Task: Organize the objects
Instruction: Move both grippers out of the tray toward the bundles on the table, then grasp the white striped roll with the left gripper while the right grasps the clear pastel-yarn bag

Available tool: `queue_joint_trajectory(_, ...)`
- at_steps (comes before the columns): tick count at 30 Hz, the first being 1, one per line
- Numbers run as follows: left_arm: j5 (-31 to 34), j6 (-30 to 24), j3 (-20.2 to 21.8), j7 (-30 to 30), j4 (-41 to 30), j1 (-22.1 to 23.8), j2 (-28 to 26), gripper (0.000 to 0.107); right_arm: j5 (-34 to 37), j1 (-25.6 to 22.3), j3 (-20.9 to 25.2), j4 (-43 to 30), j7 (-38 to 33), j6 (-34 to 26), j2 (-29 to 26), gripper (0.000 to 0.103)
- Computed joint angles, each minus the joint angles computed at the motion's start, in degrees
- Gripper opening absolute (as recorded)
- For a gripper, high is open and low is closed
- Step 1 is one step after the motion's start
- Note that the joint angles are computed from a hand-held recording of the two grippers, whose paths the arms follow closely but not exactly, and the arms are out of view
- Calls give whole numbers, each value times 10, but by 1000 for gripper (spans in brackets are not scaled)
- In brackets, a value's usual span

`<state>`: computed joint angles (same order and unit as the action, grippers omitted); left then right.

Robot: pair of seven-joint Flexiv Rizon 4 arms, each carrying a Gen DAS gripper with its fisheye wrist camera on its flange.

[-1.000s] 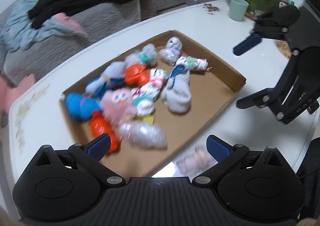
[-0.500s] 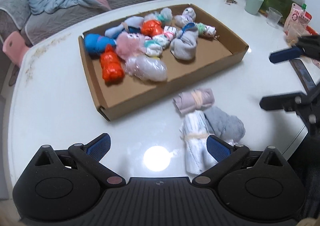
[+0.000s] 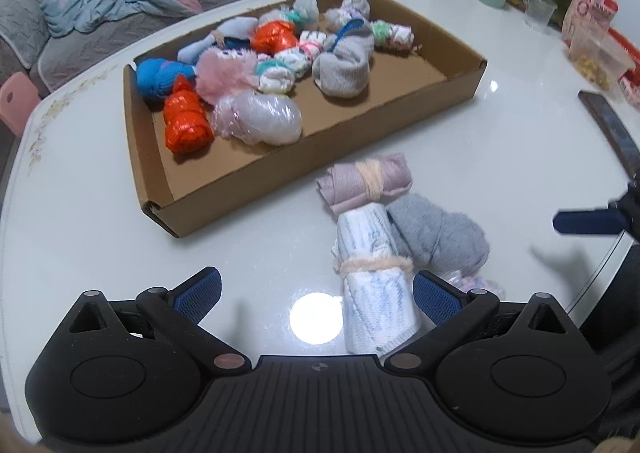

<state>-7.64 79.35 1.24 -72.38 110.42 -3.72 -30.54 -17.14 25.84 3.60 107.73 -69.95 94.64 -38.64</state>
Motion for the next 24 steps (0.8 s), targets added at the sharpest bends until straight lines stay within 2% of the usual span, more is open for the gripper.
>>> queue_joint_trajectory(4,20,-18,37,-26,-12,-22,-7,103,14,57,-47,19,27,19,-4,92)
queue_joint_trajectory(11,99,-53,122,-128,-33,-65,-1,103,37,126,-110,10,73,27,-22,92)
queue_joint_trajectory(12,104,-54,121,-138,-32,-60,3,103,39,138,-122,9,81,26,-25,92)
queue_joint_trajectory(16,79,-48,68,-128,-11,-12,19,103,49,189,-176,7,109,26,-40,92)
queue_joint_trajectory(18,67,-26,39,-105,1,7,20,103,52,193,-180,3,121,21,-45,90)
queue_joint_trajectory(21,59,-10,24,-80,2,11,12,103,58,212,-207,5,138,24,-50,87)
queue_joint_trajectory(22,59,-5,25,-75,1,9,8,103,58,213,-209,7,140,26,-50,85)
queue_joint_trajectory(24,56,1,23,-64,-1,8,1,103,60,226,-224,13,143,32,-51,73)
